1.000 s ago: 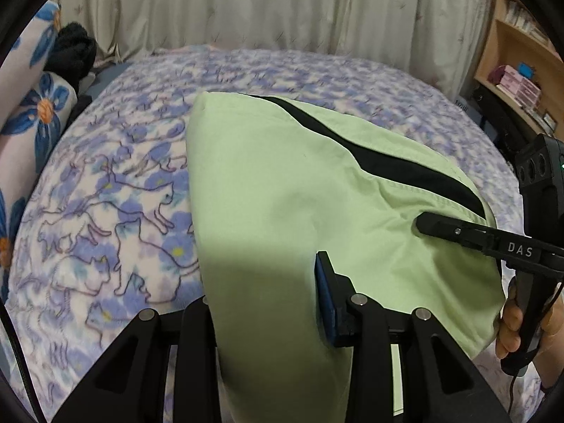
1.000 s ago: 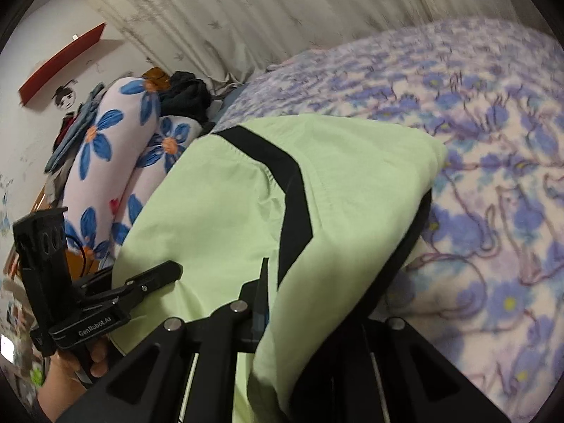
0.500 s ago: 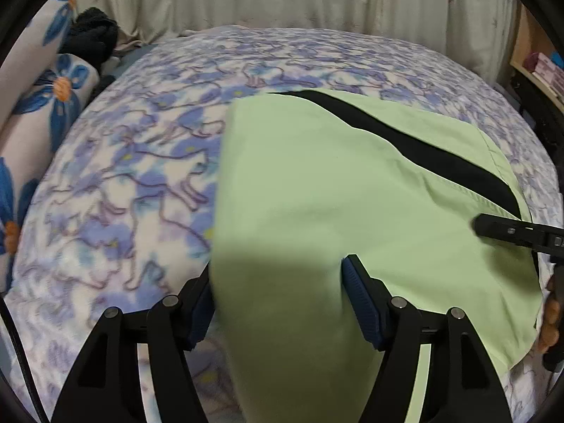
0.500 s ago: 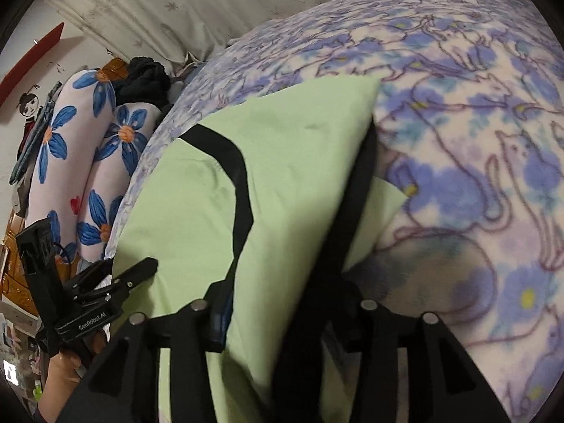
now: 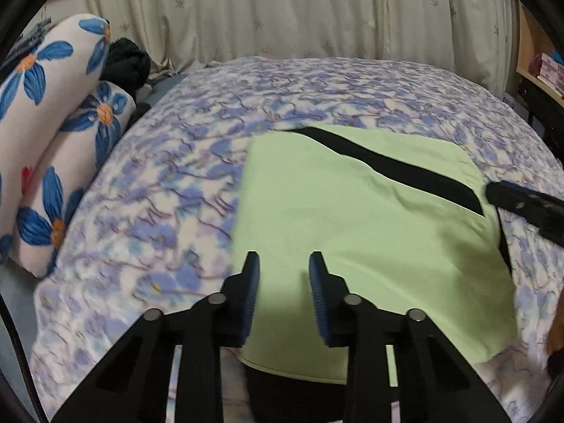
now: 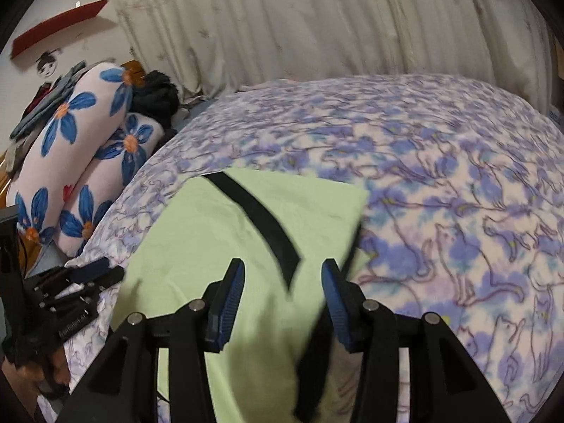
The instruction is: Fold large clothes
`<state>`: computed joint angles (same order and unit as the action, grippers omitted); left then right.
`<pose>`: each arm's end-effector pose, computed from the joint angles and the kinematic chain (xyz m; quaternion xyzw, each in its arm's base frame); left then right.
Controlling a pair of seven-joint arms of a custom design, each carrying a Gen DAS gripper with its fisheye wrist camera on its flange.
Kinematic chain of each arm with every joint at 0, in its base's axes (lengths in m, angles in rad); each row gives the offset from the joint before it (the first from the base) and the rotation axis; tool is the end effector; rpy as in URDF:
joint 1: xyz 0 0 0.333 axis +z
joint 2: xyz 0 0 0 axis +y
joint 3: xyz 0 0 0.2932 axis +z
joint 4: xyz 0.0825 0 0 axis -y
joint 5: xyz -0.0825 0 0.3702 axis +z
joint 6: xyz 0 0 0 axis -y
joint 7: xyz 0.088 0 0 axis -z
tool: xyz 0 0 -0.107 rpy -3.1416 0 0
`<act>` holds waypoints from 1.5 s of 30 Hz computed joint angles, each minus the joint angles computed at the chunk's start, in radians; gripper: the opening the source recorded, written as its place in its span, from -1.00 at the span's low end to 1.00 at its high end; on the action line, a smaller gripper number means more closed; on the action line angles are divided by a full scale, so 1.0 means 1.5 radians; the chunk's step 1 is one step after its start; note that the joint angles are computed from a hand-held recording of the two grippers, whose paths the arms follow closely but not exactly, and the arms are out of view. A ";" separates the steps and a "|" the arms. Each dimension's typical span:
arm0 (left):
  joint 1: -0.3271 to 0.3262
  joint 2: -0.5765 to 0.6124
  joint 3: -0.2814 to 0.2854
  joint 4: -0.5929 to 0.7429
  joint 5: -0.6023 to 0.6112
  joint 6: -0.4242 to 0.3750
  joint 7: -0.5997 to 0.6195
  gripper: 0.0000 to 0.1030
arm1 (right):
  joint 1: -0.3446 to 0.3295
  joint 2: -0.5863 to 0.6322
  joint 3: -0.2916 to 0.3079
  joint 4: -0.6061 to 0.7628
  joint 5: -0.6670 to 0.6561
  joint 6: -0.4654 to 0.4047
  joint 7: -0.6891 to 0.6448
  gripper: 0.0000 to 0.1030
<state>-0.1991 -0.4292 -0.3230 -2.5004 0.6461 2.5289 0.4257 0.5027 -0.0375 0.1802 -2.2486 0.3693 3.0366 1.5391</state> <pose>0.3809 -0.2317 0.4590 -0.7128 0.6066 -0.2014 0.2886 0.4458 0.3282 0.4619 -0.7538 0.5180 -0.0964 0.3925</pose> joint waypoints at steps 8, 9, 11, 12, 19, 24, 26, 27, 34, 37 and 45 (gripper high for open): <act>0.000 0.057 0.001 -0.010 0.016 0.018 -0.048 -0.67 | -0.005 0.080 -0.021 0.043 -0.139 -0.081 0.106 -0.97; 0.002 0.054 0.004 -0.017 0.021 0.031 -0.055 -0.66 | -0.009 0.083 -0.021 0.041 -0.134 -0.081 0.102 -1.00; 0.003 0.055 0.007 -0.020 0.026 0.042 -0.054 -0.65 | -0.029 0.089 -0.005 0.039 -0.051 -0.083 0.035 -1.00; 0.003 0.055 0.006 -0.020 0.028 0.041 -0.054 -0.65 | -0.035 0.088 0.000 0.037 -0.019 -0.083 0.012 -1.00; -0.016 0.046 0.009 -0.014 -0.001 0.017 -0.038 -0.24 | -0.027 0.043 -0.007 0.010 0.004 -0.107 0.011 -0.94; -0.050 0.012 0.002 -0.017 -0.062 -0.020 -0.020 0.07 | -0.019 -0.044 -0.010 -0.050 0.064 -0.133 -0.029 -0.94; -0.071 -0.010 -0.004 -0.016 -0.091 -0.044 -0.011 0.14 | -0.016 -0.084 -0.014 -0.078 0.070 -0.144 -0.028 -0.94; -0.079 -0.021 -0.007 -0.016 -0.103 -0.054 -0.011 0.21 | -0.013 -0.117 -0.016 -0.100 0.074 -0.155 -0.029 -0.94; -0.152 -0.105 -0.049 0.002 -0.168 -0.141 -0.032 0.78 | -0.015 -0.336 -0.026 -0.230 0.063 -0.241 0.004 -0.93; -0.187 -0.125 -0.065 0.012 -0.204 -0.169 -0.059 0.80 | -0.025 -0.447 -0.026 -0.289 0.045 -0.291 0.024 -0.72; -0.248 -0.132 -0.141 0.059 -0.230 -0.237 -0.184 0.99 | -0.052 -0.710 -0.026 -0.411 0.008 -0.418 0.079 0.02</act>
<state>-0.5718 -0.6275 -0.5346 -2.4123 0.3013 2.1729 0.1498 0.4247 -1.1030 0.1408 -2.8646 0.3820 2.4100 1.6572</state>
